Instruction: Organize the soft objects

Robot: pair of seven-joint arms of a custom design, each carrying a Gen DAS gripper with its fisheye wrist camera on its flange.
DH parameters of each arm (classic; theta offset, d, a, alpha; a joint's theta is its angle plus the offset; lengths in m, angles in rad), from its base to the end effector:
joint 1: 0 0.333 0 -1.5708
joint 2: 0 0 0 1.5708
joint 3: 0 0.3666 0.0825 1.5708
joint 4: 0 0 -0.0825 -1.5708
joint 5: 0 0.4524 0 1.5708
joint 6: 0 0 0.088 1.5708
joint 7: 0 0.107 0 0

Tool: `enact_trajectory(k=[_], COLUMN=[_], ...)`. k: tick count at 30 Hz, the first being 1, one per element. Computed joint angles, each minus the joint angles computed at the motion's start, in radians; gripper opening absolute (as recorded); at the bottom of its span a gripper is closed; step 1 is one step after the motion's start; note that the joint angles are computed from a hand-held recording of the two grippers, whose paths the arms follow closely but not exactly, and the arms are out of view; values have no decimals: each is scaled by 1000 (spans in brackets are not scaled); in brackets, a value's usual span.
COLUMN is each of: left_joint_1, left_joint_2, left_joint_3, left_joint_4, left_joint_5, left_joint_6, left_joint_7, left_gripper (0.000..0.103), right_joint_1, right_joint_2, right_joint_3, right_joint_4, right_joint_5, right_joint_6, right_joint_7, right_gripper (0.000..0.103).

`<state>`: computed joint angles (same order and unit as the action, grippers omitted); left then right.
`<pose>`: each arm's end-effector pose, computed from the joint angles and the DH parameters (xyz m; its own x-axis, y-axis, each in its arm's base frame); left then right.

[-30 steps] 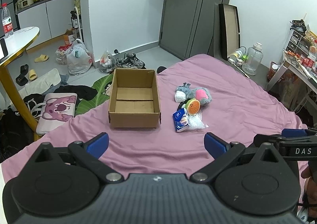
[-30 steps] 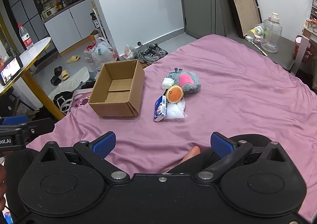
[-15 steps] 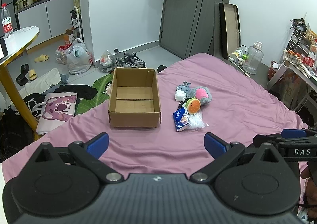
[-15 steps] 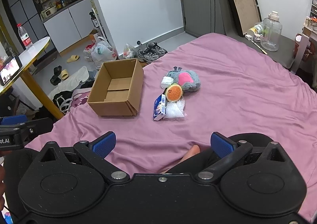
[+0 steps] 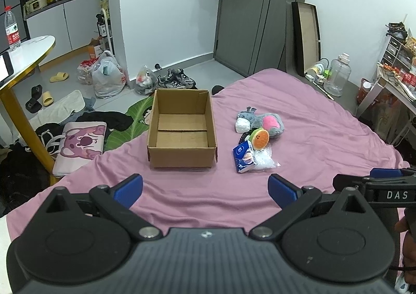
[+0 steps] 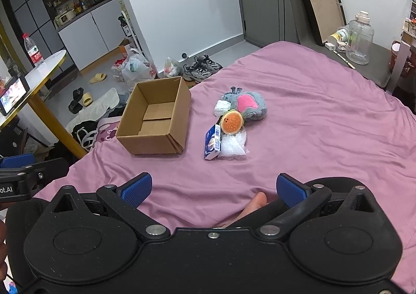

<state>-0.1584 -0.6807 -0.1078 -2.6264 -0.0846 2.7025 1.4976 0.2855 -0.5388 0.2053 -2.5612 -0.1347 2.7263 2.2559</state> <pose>0.4073 -0.1137 0.5619 -0.1568 -0.9857 0.0610 -0.7272 0.0735 -0.6825 0.4034 0.2305 0.5359 -0.0024 -0.9761 -0.2171 -0.7733 0.1395 -0.6185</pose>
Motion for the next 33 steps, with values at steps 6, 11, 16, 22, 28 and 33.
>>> enact_trajectory(k=[6,11,16,22,28,33], left_joint_1=[8,10,12,21,23,25], left_joint_2=[18,26,59,143,220,283], left_joint_3=[-8,-7,-10,-32,-58,-70], left_joint_4=[10,13,30,76,110,137], left_joint_5=[9,14,15,31,56,66], left_joint_6=[6,9,9,13,43,66], left_joint_7=[-13,-14,-18,-36,-71,-111], left_gripper=[102,102,102,102,102,101], right_joint_1=[4,10,9,23,57,81], right_joint_2=[14,35,68,109,151,195], right_joint_3=[-11,-25,-42,-80,-126,-166], right_joint_4=[2,5,11,7,14,22], right_joint_5=[-3,12,34,83,158,242], right_joint_6=[16,42,64,109,143,168], right_joint_7=[-29,-54,-75,-115,-221,-298], right_gripper=[103,103,103,103,103,97])
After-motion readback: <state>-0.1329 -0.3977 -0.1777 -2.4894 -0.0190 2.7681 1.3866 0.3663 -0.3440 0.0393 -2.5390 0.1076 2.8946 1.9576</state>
